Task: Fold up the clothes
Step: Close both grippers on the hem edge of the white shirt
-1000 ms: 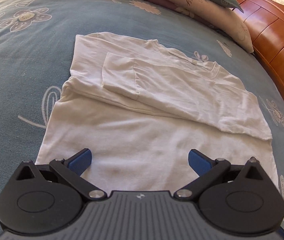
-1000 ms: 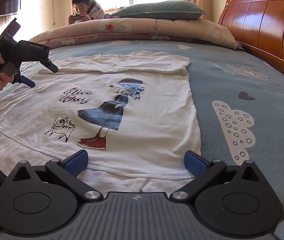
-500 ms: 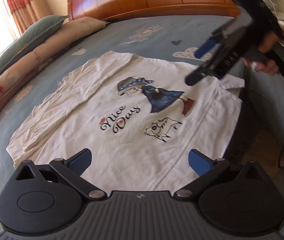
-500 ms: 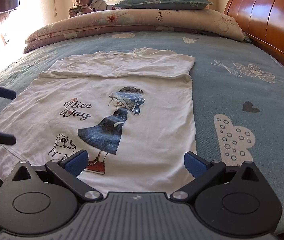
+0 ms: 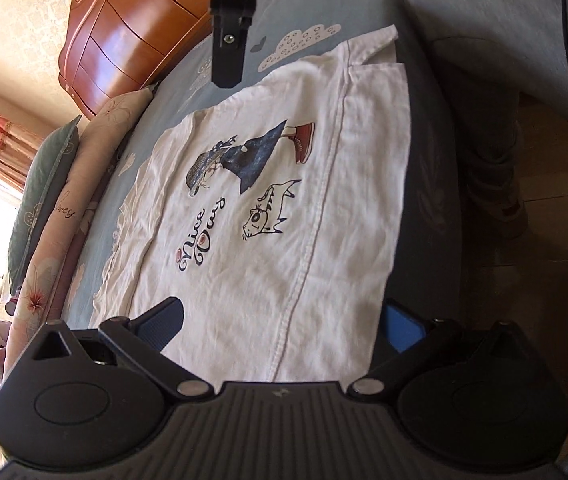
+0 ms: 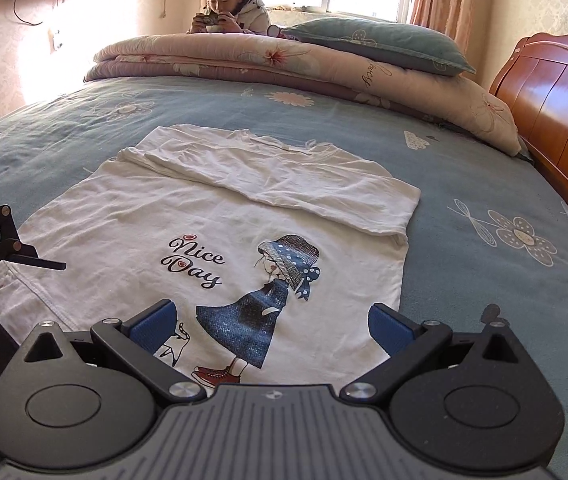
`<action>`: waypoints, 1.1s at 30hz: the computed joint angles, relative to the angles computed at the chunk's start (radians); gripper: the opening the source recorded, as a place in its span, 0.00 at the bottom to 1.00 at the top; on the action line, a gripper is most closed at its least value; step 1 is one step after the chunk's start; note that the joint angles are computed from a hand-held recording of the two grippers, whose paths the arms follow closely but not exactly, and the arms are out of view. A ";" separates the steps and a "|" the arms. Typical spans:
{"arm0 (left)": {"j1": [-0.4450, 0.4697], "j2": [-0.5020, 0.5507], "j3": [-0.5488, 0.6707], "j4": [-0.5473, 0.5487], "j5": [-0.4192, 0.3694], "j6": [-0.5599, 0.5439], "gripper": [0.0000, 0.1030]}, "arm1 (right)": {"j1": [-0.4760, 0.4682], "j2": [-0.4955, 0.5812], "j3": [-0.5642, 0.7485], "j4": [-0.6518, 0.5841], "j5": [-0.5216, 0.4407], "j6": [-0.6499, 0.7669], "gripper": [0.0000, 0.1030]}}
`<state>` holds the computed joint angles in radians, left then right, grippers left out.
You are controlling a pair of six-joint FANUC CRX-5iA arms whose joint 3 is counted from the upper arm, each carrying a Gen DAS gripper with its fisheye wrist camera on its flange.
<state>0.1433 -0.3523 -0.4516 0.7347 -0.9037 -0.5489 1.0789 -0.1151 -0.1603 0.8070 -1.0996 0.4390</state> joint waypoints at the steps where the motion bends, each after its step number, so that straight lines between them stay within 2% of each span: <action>1: 0.002 0.003 0.008 -0.003 -0.006 0.009 1.00 | 0.005 -0.003 -0.004 0.002 -0.006 -0.006 1.00; 9: 0.011 -0.001 0.007 0.013 0.032 0.003 1.00 | 0.021 -0.022 -0.024 -0.011 0.001 -0.003 1.00; 13: 0.024 -0.014 -0.008 0.052 0.061 -0.074 1.00 | 0.025 -0.021 -0.022 -0.012 0.016 0.006 1.00; 18: 0.034 -0.001 0.014 0.060 0.073 -0.075 1.00 | 0.032 -0.021 -0.021 -0.022 0.056 0.045 1.00; 24: 0.035 0.007 0.020 0.056 0.082 -0.047 1.00 | 0.062 -0.014 -0.047 -0.011 0.184 0.212 1.00; 29: 0.024 0.010 0.021 0.049 0.098 -0.034 1.00 | 0.088 0.075 0.011 -0.039 0.221 0.387 1.00; 31: 0.022 0.013 0.025 0.047 0.101 -0.026 1.00 | 0.095 0.114 0.035 -0.040 0.219 0.431 0.97; 33: 0.024 0.016 0.029 0.052 0.099 -0.020 1.00 | 0.100 0.151 0.060 -0.037 0.194 0.458 0.77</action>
<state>0.1670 -0.3359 -0.4229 0.7862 -0.8051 -0.5688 1.1790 0.0363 -0.1006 0.7696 -0.9052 0.8971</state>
